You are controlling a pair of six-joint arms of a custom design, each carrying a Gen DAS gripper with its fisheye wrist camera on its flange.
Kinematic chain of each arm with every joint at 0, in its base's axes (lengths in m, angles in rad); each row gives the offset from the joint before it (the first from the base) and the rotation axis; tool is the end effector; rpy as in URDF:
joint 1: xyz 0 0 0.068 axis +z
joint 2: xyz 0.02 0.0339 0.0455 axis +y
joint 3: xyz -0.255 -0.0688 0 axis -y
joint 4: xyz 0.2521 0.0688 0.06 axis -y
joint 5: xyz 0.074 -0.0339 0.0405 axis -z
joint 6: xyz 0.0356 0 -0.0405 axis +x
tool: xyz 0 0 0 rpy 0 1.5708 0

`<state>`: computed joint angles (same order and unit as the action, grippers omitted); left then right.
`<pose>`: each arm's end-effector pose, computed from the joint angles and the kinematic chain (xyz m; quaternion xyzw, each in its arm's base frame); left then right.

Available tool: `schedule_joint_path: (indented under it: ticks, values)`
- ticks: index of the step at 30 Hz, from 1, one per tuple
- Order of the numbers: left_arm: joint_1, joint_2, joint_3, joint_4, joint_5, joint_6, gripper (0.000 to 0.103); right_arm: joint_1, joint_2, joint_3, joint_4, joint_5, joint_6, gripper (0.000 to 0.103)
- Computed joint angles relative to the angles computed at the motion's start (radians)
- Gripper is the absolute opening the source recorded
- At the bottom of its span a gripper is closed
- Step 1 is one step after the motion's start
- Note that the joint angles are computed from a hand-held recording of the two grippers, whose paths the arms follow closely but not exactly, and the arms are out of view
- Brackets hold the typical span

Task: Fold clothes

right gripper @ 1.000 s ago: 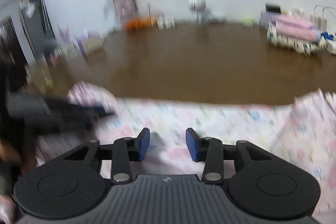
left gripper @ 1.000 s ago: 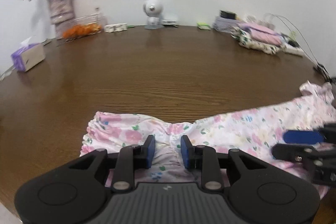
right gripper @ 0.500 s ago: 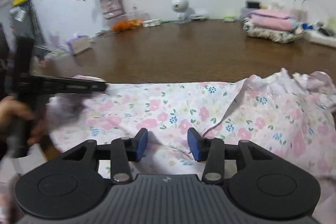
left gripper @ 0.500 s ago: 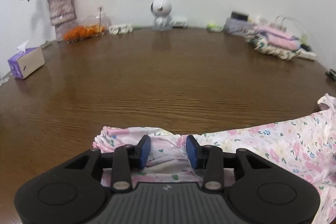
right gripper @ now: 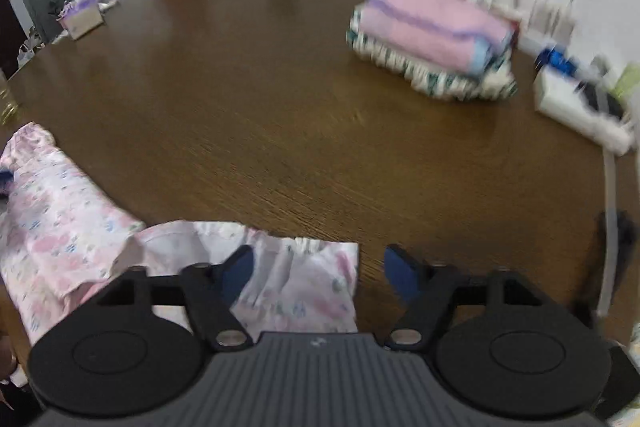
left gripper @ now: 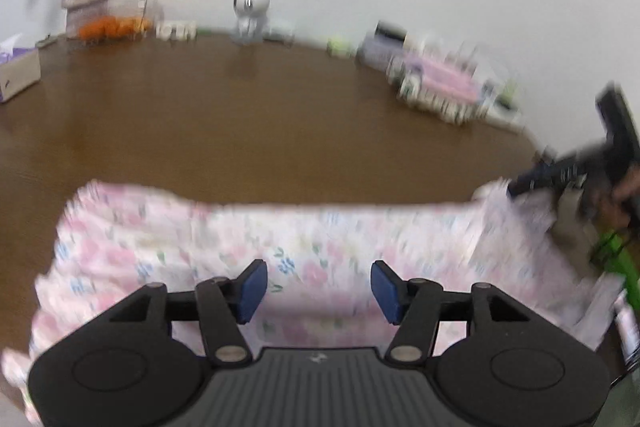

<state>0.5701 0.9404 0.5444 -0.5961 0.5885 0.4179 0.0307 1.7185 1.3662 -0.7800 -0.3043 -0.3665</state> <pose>0.1640 0.0816 0.1909 0.0128 0.9209 -0.1153 0.3722 0.3602 0.0217 0.2373 -0.2227 0.9393 0.1099 0.2367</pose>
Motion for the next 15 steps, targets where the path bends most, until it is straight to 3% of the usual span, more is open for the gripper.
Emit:
schedule_joint_path:
  ticks: [2, 4, 6, 9, 10, 11, 15]
  values:
    - [0.004, 0.026, -0.016, 0.003, 0.001, -0.014, 0.056, 0.022, 0.016, -0.014, 0.031, 0.038, 0.005, 0.02]
    - [0.032, 0.063, -0.008, -0.005, 0.025, 0.011, 0.056, 0.028, -0.006, -0.042, 0.06, 0.063, -0.032, 0.004]
    - [0.053, 0.097, 0.019, -0.028, 0.039, 0.049, 0.055, 0.01, -0.1, -0.116, 0.113, 0.033, -0.065, 0.003]
    - [0.061, 0.118, 0.035, -0.001, 0.008, 0.062, 0.05, -0.121, -0.385, -0.334, 0.213, -0.274, -0.292, 0.003]
    - [0.061, 0.116, 0.031, 0.02, -0.012, 0.072, 0.049, -0.191, -0.477, -0.387, 0.182, -0.398, -0.399, 0.003]
    - [0.065, 0.116, 0.027, 0.039, -0.03, 0.071, 0.049, -0.236, -0.535, -0.408, 0.118, -0.44, -0.481, 0.003]
    - [0.07, 0.128, 0.024, 0.104, -0.093, 0.055, 0.049, -0.357, -0.716, -0.533, -0.13, -0.364, -0.85, 0.001]
